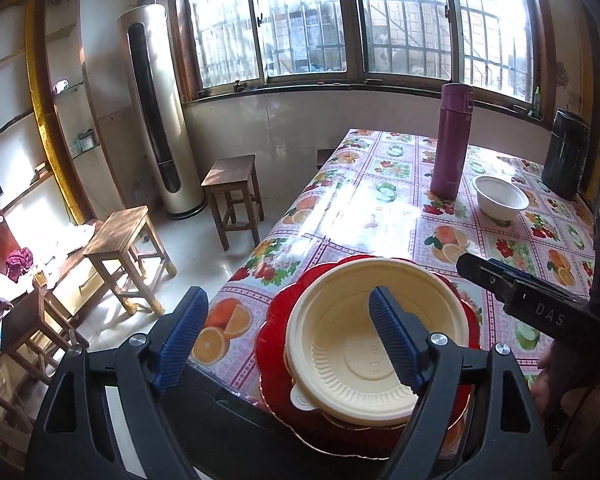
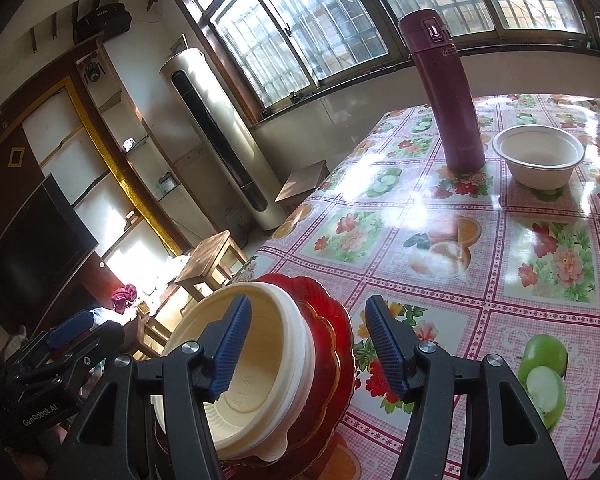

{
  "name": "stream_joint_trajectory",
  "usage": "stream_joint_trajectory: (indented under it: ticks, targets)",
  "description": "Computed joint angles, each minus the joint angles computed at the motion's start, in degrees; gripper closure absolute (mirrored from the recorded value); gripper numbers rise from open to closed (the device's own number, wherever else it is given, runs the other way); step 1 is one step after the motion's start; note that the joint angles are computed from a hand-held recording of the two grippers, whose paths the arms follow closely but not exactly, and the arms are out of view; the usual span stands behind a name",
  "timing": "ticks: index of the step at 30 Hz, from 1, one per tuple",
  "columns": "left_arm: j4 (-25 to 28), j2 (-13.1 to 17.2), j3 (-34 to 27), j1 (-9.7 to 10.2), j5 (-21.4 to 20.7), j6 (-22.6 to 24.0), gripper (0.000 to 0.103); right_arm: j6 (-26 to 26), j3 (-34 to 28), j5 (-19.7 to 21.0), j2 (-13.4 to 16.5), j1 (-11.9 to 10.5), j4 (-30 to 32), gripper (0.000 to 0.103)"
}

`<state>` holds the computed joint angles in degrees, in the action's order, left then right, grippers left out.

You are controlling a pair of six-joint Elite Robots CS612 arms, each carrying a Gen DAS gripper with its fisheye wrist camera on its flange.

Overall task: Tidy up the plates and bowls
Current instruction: 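Withdraw both open tools from the stacked bowls, then move both tools to the small white bowl beside the maroon thermos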

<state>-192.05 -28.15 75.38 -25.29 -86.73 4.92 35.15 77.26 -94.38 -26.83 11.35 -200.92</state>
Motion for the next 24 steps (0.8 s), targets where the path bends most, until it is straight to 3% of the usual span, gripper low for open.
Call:
stream_joint_trajectory:
  ticks: [8, 15, 24]
  targets:
    - [-0.11, -0.38, -0.36, -2.24, -0.61, 2.98, 0.019, 4.32, 4.59, -2.66, -1.76, -2.06, -3.9, 0.037]
    - [2.07, -0.44, -1.14, -4.23, -1.71, 4.9, 0.02, 9.78, 9.97, -7.6, -3.6, -4.61, -7.08, 0.037]
    - [11.32, 1.76, -7.94, -7.27, -8.42, 3.05, 0.02, 19.84, 17.2, -14.31, -5.19, -8.98, -10.12, 0.035]
